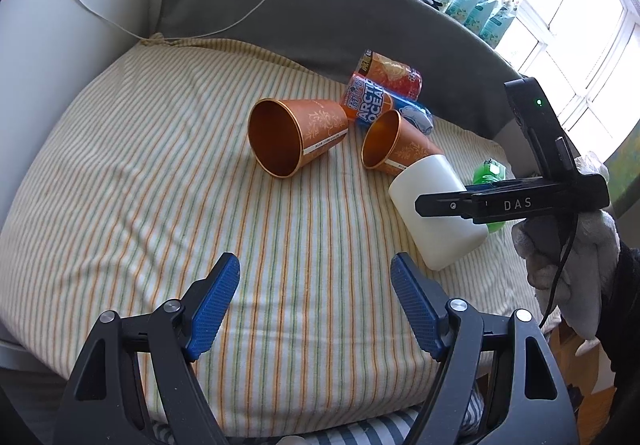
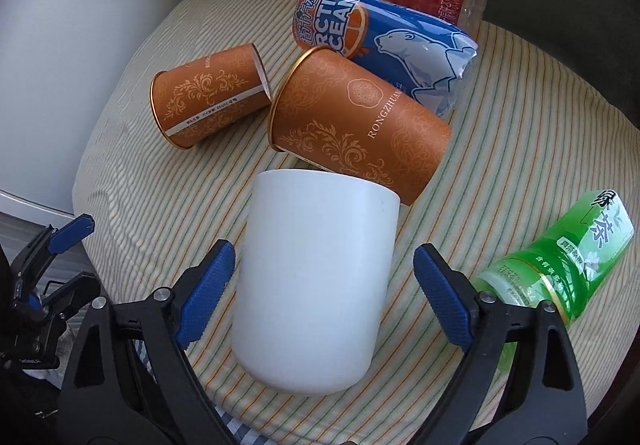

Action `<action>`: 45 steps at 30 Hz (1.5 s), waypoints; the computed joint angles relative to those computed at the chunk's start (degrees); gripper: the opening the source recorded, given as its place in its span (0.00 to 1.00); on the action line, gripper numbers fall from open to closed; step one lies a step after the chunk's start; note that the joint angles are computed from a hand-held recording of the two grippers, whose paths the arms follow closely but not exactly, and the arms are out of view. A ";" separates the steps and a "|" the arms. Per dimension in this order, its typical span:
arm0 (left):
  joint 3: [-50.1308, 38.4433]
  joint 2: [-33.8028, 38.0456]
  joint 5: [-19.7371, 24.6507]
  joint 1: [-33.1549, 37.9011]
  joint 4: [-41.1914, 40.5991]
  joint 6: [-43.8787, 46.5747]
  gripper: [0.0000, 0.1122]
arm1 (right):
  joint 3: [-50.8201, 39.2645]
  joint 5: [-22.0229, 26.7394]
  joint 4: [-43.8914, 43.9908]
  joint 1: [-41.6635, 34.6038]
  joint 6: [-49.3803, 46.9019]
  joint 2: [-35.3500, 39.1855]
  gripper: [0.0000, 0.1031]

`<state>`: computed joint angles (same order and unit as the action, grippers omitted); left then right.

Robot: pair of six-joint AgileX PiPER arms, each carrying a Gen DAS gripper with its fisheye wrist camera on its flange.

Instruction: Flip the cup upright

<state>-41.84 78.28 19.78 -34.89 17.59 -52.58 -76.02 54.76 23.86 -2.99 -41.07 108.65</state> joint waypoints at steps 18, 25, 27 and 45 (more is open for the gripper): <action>-0.40 0.24 0.21 -1.03 3.01 -2.86 0.70 | -1.71 1.20 1.75 -0.88 1.39 -0.45 0.77; -1.55 0.80 0.62 -1.82 3.99 -3.72 0.70 | 11.91 -10.36 14.73 -4.42 -11.65 -9.92 0.77; -1.73 0.82 0.89 -2.33 5.36 -5.08 0.70 | 15.92 -14.18 20.54 -5.65 -17.24 -12.33 0.76; -2.90 0.77 3.25 -5.96 14.40 -13.87 0.70 | 36.70 -33.66 63.51 -2.69 -65.75 -22.44 0.76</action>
